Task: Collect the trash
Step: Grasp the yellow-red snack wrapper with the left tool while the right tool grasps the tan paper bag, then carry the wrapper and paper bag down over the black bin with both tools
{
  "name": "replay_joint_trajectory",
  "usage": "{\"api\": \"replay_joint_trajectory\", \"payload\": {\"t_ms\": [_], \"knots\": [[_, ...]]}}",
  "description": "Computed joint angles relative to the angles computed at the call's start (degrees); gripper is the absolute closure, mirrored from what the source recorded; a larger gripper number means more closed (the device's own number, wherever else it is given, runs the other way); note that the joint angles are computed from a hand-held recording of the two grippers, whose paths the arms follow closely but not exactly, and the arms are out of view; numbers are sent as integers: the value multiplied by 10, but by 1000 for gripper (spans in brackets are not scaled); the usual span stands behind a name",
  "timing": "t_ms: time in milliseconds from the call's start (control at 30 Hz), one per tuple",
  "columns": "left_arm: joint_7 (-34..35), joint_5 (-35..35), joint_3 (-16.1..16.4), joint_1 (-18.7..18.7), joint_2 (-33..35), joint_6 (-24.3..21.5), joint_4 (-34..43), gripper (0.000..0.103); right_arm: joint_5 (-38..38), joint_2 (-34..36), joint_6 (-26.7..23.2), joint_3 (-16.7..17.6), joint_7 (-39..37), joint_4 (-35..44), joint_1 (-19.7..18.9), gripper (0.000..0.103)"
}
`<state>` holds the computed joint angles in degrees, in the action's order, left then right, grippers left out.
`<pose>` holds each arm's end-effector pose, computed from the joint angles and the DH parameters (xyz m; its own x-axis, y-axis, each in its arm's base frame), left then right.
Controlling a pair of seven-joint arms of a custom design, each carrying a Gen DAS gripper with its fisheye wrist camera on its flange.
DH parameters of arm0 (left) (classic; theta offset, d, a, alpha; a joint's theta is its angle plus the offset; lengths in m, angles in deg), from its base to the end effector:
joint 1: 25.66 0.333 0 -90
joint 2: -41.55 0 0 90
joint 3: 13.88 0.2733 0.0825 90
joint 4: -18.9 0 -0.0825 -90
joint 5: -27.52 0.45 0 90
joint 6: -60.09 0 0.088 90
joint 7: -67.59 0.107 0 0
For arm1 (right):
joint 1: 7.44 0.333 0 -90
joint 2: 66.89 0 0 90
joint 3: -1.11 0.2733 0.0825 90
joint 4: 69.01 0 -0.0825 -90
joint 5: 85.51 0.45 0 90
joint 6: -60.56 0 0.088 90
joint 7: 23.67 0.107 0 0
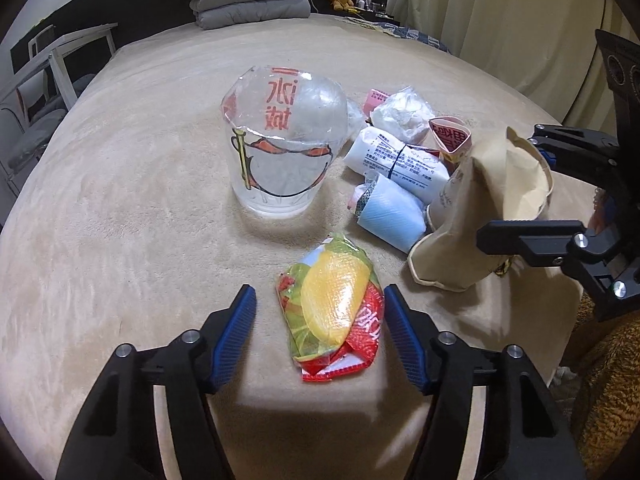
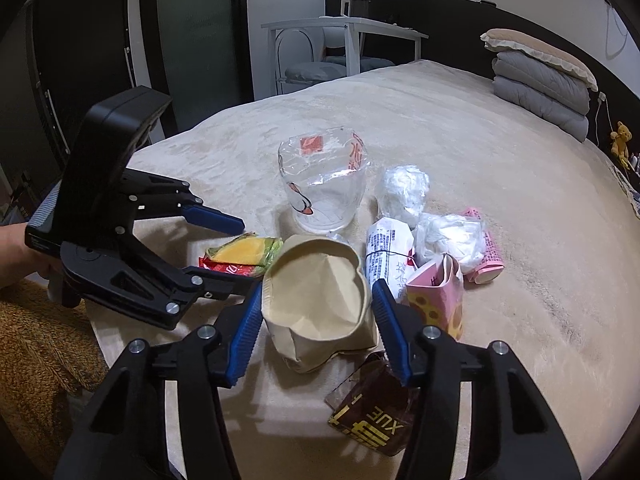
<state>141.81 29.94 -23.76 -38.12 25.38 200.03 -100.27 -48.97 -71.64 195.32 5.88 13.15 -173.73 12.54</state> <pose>0.5484 -0.2329 0.5624 -0.1710 -0.9823 0.0763 -0.7972 0.0924 -0.5966 0.5870 0.2815 0.5803 0.8655 -0.5010 0.0017 -0.3430 -0.5951 -0.7268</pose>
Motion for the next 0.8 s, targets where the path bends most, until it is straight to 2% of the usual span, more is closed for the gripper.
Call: {"api": "replay_joint_trajectory", "payload": {"t_ms": [100, 500, 800], "knots": [[-13, 14, -3, 6, 1, 5, -1, 53, 14, -9, 1, -3, -7, -6, -1, 49], [-57, 22, -4, 0, -66, 25, -53, 53, 53, -66, 18, -17, -6, -56, 2, 49], [-135, 53, -28, -9, -127, 36, -83, 53, 71, -151, 52, -32, 10, -136, 14, 49]]}}
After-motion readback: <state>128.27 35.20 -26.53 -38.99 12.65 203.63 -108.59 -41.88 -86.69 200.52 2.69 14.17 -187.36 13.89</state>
